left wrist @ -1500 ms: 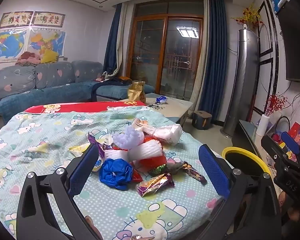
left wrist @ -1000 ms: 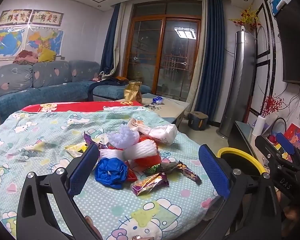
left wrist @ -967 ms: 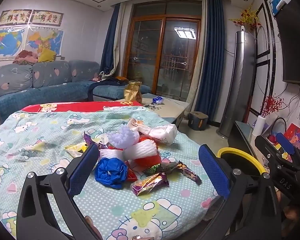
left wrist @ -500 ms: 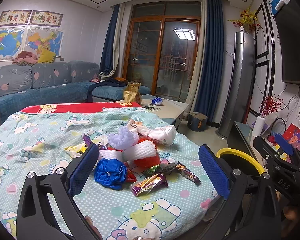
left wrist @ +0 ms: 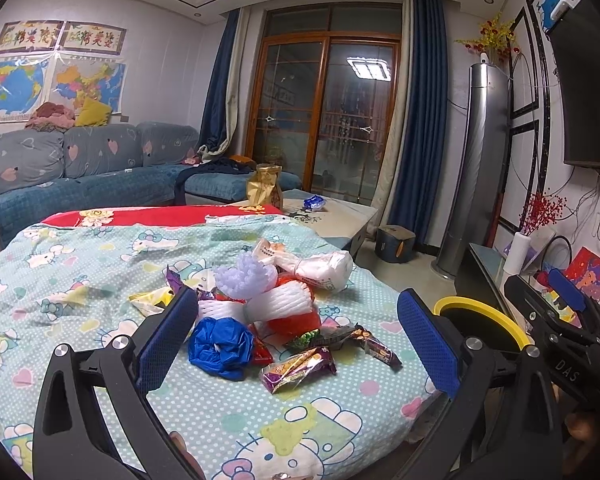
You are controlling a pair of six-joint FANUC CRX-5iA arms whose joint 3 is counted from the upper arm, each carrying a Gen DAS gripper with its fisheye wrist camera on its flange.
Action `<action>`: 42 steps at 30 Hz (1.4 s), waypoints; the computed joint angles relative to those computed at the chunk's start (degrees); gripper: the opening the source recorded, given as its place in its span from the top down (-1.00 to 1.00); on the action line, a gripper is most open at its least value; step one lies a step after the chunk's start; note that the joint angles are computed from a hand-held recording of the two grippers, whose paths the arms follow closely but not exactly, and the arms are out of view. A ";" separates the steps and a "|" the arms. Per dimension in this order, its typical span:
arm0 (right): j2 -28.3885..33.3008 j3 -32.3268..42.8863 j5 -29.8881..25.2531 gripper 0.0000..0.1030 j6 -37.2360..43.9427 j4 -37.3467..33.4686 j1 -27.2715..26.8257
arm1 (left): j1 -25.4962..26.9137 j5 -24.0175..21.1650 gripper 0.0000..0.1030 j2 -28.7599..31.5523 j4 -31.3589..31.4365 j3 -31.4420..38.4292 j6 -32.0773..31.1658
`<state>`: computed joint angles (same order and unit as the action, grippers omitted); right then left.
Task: Collect trash
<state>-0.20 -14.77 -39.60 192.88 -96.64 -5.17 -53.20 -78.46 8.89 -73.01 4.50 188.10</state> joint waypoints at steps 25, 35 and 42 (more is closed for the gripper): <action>3.79 7.92 4.09 -0.80 -16.93 16.13 5.24 | 8.45 8.56 -0.88 0.54 4.82 2.21 -3.59; 7.83 13.02 5.72 -0.79 -27.50 29.47 11.32 | 13.16 8.90 -0.88 2.35 6.85 5.19 -6.87; 12.75 17.35 0.76 -0.79 -39.09 42.99 16.68 | 18.71 10.76 -0.88 0.35 12.37 3.23 -7.42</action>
<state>12.54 2.58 -38.84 153.79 -53.65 11.51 -34.48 -67.70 9.24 -60.64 7.74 180.68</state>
